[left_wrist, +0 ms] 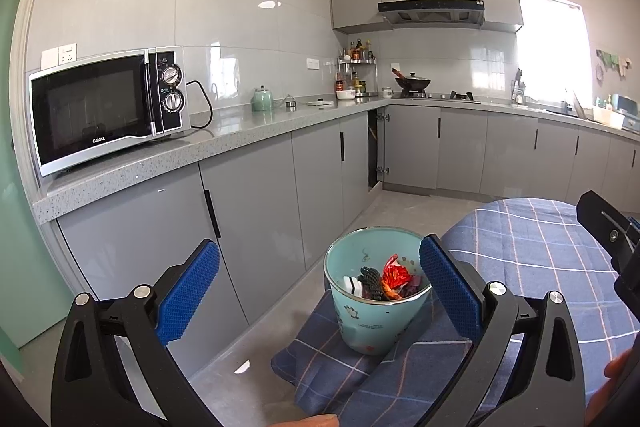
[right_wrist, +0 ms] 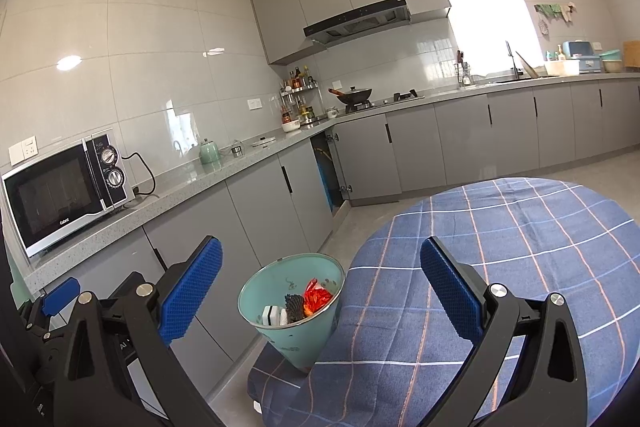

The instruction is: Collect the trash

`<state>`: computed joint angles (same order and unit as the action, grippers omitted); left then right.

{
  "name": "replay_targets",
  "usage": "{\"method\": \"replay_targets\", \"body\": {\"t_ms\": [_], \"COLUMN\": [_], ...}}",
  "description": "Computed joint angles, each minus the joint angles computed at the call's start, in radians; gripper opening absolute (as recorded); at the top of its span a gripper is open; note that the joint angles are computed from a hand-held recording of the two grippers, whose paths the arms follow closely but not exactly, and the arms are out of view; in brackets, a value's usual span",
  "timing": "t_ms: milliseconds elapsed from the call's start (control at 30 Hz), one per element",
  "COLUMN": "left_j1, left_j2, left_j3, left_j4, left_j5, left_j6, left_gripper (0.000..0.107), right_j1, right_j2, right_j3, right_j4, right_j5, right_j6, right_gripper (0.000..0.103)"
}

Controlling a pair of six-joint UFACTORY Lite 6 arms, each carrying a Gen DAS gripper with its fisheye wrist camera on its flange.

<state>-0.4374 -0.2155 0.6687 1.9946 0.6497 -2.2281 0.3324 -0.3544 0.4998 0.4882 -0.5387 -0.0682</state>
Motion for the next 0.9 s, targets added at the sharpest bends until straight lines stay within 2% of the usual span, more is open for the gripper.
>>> {"method": "replay_targets", "body": {"t_ms": [900], "left_j1": [0.027], "left_j2": [-0.006], "left_j3": [0.003], "left_j4": [0.024], "left_j5": [-0.043], "left_j6": [-0.021], "left_gripper": [0.099], "right_j1": [-0.002], "right_j2": [0.002], "right_j3": [0.002], "right_j4": [0.002], "right_j5": [-0.001], "right_j6": [-0.001], "right_gripper": [0.097]}}
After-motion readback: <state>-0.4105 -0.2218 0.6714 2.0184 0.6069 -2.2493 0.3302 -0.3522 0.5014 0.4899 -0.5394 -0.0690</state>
